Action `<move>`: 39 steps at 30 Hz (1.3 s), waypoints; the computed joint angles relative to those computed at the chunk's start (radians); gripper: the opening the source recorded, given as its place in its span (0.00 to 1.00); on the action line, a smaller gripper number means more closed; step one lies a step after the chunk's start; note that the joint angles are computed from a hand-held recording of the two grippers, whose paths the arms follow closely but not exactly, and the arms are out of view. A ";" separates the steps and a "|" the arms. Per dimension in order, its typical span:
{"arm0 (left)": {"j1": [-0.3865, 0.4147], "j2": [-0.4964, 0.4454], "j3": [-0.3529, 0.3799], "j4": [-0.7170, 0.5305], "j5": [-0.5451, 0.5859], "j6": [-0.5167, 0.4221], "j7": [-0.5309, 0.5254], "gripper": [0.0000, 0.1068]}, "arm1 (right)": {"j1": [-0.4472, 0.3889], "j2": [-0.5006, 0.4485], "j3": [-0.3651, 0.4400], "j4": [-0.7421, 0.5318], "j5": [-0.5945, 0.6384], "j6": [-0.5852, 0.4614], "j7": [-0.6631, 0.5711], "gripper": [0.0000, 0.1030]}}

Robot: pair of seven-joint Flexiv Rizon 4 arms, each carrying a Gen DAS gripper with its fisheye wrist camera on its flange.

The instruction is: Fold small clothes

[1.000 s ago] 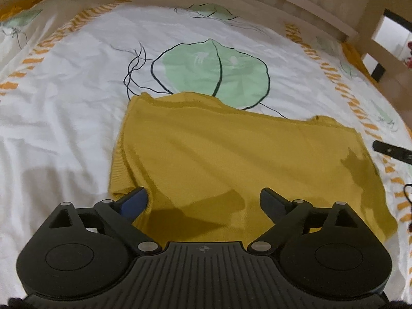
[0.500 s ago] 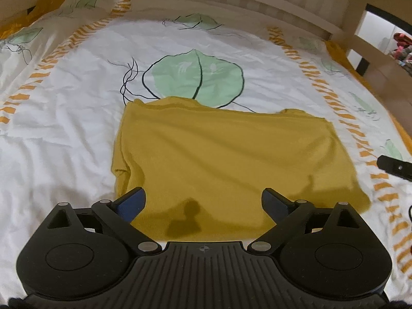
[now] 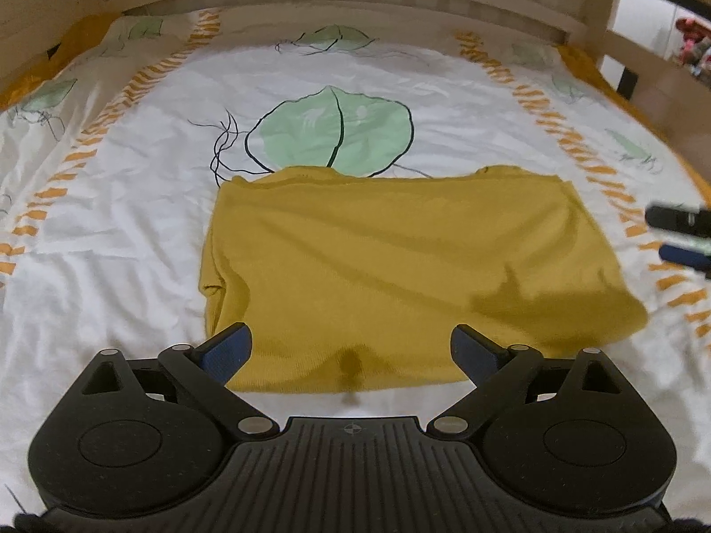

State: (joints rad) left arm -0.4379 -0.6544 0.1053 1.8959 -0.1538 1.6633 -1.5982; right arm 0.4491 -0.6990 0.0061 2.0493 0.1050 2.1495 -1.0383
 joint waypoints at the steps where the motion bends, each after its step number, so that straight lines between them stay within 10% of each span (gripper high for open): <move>1: -0.007 -0.013 0.006 -0.016 -0.001 -0.004 -0.001 0.91 | -0.016 -0.014 0.007 -0.019 -0.016 -0.001 0.004 1.00; 7: 0.035 -0.079 -0.056 -0.084 -0.036 -0.025 -0.021 0.90 | -0.062 -0.076 0.020 -0.077 -0.079 -0.001 0.005 1.00; 17: -0.078 -0.194 0.080 -0.212 -0.034 -0.012 -0.116 0.90 | -0.073 -0.120 0.005 -0.098 -0.064 0.043 0.008 1.00; 25: -0.106 -0.289 0.156 -0.465 0.008 -0.353 -0.138 0.91 | -0.074 -0.127 -0.002 -0.129 -0.063 0.021 0.001 1.00; 39: -0.029 -0.456 0.116 -0.862 0.110 -0.617 -0.295 0.96 | -0.165 -0.136 0.053 -0.139 -0.127 -0.012 0.111 1.00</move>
State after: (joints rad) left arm -0.4673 -1.1101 0.2214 1.0339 -0.0434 1.0462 -1.8932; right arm 0.2846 -0.8350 0.0589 1.9108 -0.0224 2.1379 -0.9270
